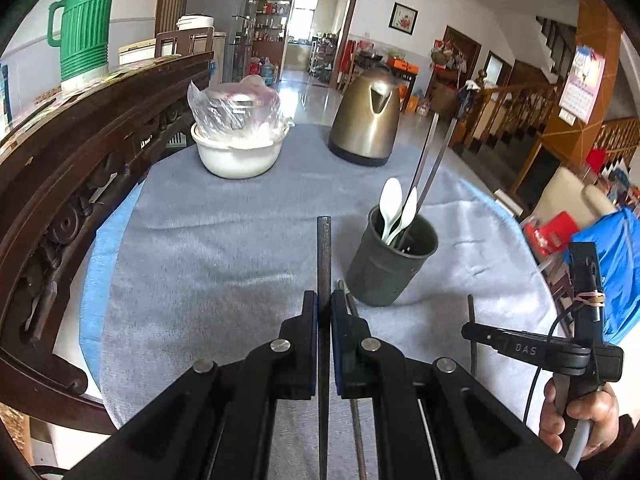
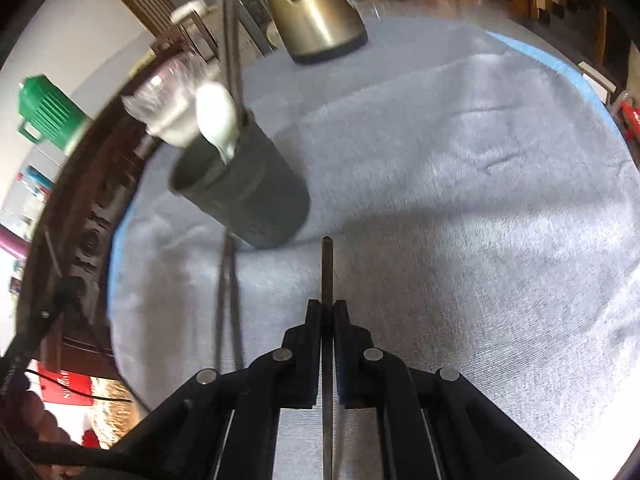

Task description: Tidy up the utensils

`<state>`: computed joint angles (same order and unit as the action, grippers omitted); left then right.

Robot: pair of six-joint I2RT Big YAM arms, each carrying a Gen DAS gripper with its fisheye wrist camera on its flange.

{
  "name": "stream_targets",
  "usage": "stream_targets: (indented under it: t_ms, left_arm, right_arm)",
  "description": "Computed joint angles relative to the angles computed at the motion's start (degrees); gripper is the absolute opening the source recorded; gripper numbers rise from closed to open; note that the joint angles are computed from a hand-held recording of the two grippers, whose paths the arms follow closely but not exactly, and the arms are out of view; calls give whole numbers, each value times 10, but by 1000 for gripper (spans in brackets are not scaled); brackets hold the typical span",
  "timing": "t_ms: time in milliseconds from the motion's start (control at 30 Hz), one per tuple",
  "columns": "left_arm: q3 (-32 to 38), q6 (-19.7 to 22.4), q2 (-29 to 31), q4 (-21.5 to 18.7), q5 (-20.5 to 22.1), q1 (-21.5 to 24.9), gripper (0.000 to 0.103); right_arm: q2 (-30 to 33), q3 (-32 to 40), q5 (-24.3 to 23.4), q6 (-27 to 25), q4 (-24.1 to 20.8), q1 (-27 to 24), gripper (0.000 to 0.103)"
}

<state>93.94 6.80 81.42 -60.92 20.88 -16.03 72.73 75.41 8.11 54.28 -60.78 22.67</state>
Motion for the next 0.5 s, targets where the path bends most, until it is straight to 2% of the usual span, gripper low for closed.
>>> stream_targets:
  t_ms: [133,300,500]
  left_arm:
    - [1,-6,-7,0,6,3,6]
    - [1,-8,-16,3,5,1,6]
    - [-4,4,-31,13,-11,-6,6]
  right_arm:
    - [-27,-6,1,-1,19,1,6]
    - [-48,-3,29,-10,42,15,6]
    - [-59,16,89,-28,50,47,6]
